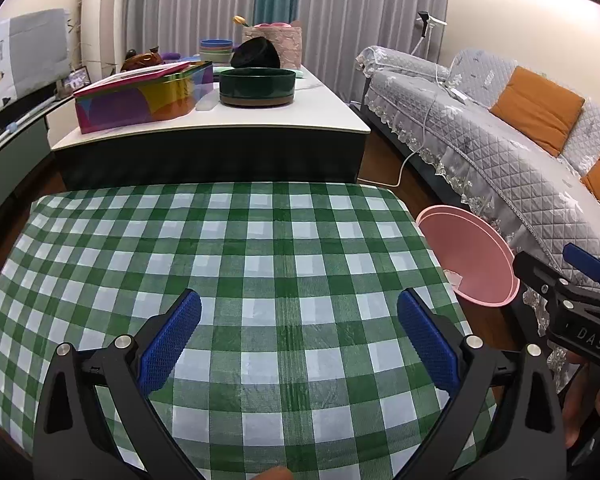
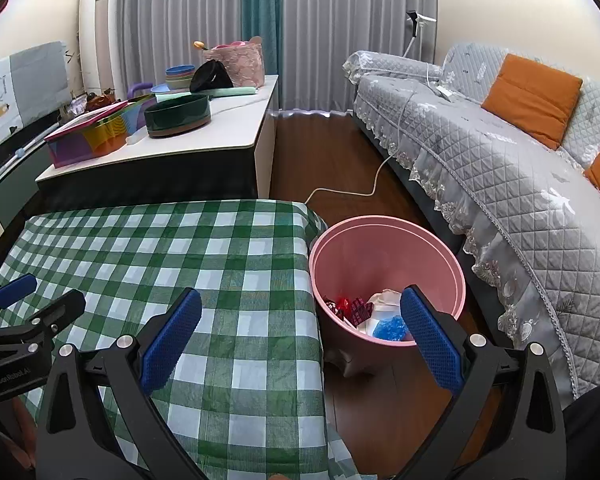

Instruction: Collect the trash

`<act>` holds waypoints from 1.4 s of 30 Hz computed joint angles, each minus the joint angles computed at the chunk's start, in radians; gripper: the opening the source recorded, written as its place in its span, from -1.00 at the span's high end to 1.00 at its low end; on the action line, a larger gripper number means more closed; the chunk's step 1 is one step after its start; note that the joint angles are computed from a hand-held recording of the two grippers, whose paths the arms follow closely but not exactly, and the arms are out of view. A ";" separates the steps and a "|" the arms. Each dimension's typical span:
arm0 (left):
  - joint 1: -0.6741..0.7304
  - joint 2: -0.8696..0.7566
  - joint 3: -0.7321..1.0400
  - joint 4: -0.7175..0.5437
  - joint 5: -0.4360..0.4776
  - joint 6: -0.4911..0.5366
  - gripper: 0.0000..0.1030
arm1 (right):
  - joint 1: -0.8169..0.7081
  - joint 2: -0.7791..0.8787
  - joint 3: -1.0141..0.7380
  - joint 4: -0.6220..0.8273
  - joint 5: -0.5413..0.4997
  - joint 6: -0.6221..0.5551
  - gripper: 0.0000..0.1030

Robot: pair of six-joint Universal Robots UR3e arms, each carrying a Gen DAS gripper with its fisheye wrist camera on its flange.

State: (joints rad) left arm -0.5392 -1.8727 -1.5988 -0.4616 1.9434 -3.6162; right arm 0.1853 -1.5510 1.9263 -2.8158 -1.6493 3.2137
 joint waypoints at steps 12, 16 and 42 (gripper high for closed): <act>-0.003 0.001 -0.010 0.011 0.007 -0.005 -0.85 | 0.004 0.002 0.000 0.001 -0.001 0.002 -0.90; -0.004 0.001 -0.012 0.012 0.009 -0.005 -0.85 | 0.006 0.004 -0.001 0.000 -0.007 0.002 -0.90; -0.009 -0.001 -0.003 0.002 0.042 -0.018 -0.85 | 0.012 0.013 -0.009 -0.004 -0.015 -0.006 -0.90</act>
